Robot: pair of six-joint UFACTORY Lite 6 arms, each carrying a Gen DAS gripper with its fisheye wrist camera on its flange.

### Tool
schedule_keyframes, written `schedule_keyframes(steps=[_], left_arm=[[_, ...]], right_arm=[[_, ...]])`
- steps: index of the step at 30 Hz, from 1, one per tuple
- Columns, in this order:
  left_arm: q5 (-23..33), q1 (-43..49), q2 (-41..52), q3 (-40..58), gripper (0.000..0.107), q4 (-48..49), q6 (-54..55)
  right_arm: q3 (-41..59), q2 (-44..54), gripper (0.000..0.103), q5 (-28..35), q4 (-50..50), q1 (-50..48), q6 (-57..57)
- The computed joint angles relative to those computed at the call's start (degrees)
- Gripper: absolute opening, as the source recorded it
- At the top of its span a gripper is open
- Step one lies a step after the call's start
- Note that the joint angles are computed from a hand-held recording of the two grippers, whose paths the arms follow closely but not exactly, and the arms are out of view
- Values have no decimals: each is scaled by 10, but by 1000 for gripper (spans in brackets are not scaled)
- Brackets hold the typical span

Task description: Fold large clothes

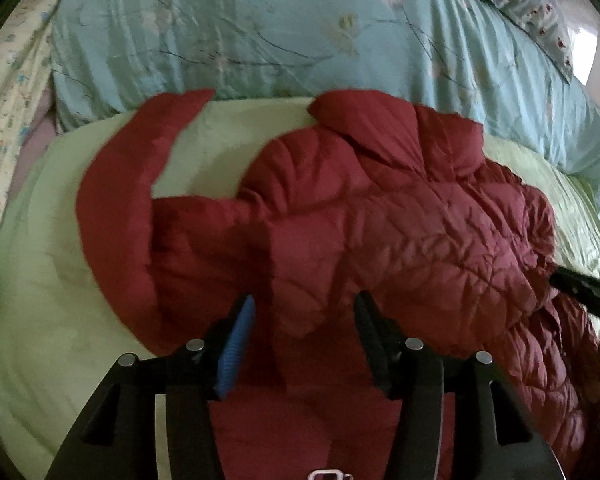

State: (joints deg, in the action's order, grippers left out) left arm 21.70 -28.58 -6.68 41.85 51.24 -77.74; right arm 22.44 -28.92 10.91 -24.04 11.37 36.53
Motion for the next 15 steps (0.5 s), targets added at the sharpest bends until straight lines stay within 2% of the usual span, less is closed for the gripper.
schedule_keyframes(steps=[5,8,11,15], left_arm=[[23,15,-26,-1,54,-43,47],[45,27,-31,10,59,-54,68],[60,57,-26,36,68,-76,104],[95,100,31,119,80,-73,147]], right_arm=[[-26,-58,53,33,93,21,-76],[-35,-78,53,47,150,21,-128],[-45,-104,54,62,199,29,-171],[-58,-147,54,87,197,62,-152]])
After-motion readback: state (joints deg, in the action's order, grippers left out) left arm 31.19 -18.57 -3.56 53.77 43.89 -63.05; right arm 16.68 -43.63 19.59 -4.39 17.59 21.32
